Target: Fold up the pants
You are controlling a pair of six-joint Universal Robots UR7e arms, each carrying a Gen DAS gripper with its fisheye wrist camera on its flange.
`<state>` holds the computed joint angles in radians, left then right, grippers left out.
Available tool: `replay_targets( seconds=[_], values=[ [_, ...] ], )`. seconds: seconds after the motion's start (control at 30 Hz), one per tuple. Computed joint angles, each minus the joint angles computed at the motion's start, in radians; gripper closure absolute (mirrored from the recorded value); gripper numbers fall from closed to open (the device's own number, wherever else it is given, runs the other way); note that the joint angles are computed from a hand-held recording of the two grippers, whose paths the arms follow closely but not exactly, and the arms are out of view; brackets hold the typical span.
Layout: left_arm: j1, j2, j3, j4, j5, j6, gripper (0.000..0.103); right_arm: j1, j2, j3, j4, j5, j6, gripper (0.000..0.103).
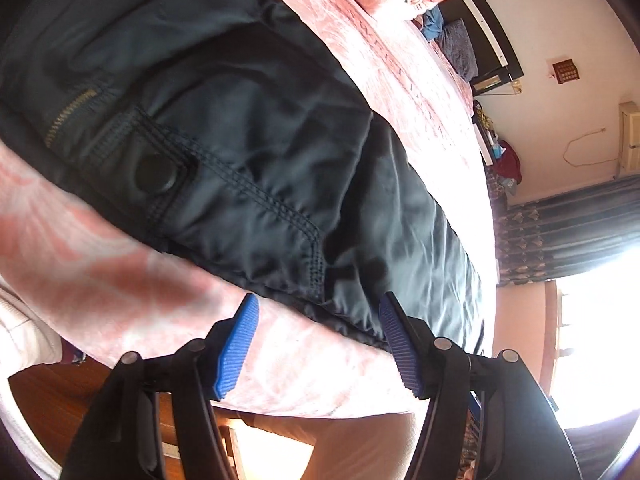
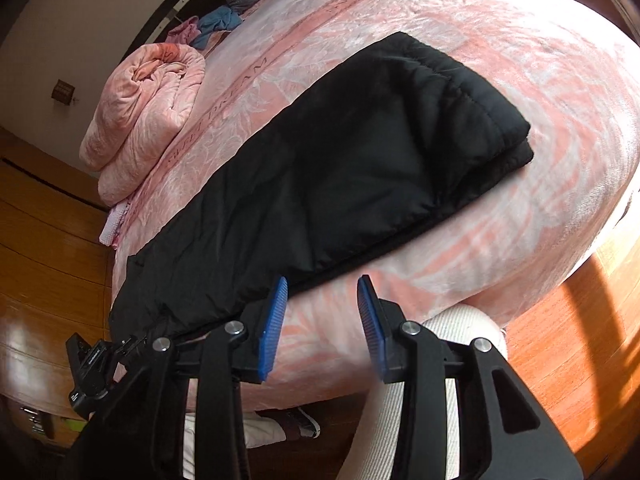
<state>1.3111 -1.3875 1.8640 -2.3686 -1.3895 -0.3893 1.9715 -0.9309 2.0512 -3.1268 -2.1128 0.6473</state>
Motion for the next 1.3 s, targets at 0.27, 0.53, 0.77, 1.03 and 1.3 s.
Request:
replay_targets(
  seconds=[0.27,0.53,0.77,1.03,1.3],
  values=[
    [0.005,0.068,-0.04,0.032,-0.06,-0.045,0.041,-0.006,0.151,-0.159,0.081,0.159,-0.027,0.073],
    [-0.012,0.108,-0.047,0.021,-0.012,-0.039,0.041,-0.027,0.186,-0.22,0.137,0.142,0.018,0.073],
    [-0.025,0.126,-0.075,0.036,0.008,-0.038,0.051,-0.018,0.199,-0.239,0.116,0.131,-0.038,0.099],
    [-0.009,0.116,-0.051,0.025,0.028,0.006,0.076,-0.025,0.198,-0.253,0.212,0.122,-0.042,0.1],
    [-0.002,0.079,-0.048,0.045,0.021,0.064,0.071,-0.006,0.204,-0.258,0.213,0.067,-0.065,0.08]
  ],
)
